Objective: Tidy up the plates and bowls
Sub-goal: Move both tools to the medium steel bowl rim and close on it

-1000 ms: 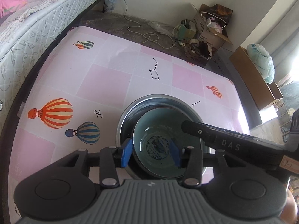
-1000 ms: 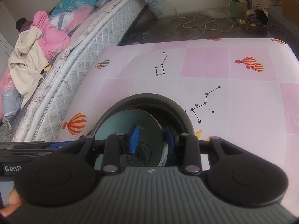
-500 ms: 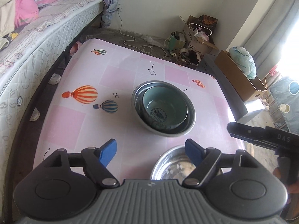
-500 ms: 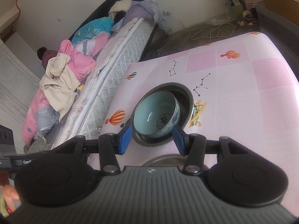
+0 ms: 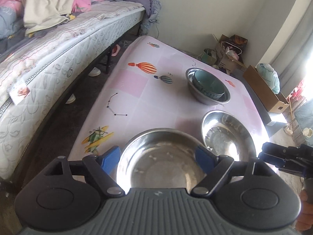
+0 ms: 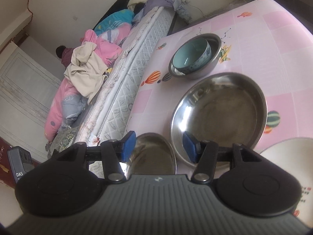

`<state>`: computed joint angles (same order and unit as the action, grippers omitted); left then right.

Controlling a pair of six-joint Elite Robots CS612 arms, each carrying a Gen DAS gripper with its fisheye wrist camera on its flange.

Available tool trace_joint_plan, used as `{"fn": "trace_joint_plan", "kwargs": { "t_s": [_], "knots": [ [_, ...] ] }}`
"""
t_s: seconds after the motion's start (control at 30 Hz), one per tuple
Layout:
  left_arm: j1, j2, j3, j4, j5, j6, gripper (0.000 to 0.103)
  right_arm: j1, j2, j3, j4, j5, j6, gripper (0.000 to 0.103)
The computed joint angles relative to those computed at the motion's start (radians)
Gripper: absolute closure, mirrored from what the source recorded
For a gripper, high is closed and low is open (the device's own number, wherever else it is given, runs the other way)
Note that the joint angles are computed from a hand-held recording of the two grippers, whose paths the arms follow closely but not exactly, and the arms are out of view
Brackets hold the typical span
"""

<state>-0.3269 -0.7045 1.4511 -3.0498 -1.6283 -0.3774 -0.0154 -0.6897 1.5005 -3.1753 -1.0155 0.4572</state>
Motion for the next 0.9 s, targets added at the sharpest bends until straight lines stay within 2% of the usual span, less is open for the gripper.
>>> {"fn": "trace_joint_plan", "kwargs": {
  "t_s": [0.17, 0.23, 0.33, 0.4, 0.47, 0.57, 0.67, 0.9],
  "knots": [
    [-0.016, -0.012, 0.086, -0.071, 0.087, -0.006, 0.018, 0.046, -0.002, 0.044, -0.004, -0.079, -0.006, 0.05],
    [-0.02, -0.015, 0.11, -0.082, 0.097, -0.023, 0.018, 0.059, 0.0, 0.055, -0.008, -0.107, 0.0, 0.05],
    [-0.023, -0.015, 0.142, -0.131, 0.1, -0.051, 0.018, 0.074, 0.007, 0.06, -0.024, -0.111, 0.015, 0.05],
    [-0.027, -0.011, 0.164, -0.185, 0.111, -0.076, 0.018, 0.086, 0.008, 0.066, -0.038, -0.143, -0.002, 0.05],
    [-0.03, -0.012, 0.173, -0.191, 0.117, -0.105, 0.019, 0.095, 0.009, 0.071, -0.043, -0.171, -0.002, 0.05],
    [-0.036, -0.008, 0.186, -0.23, 0.128, -0.108, 0.019, 0.096, 0.014, 0.068, -0.049, -0.163, 0.008, 0.05],
    [-0.045, -0.006, 0.192, -0.241, 0.158, -0.093, 0.023, 0.104, 0.016, 0.069, -0.067, -0.206, 0.003, 0.05],
    [-0.043, 0.016, 0.182, -0.268, 0.159, -0.081, 0.03, 0.107, 0.03, 0.065, -0.117, -0.239, 0.055, 0.052]
  ]
}}
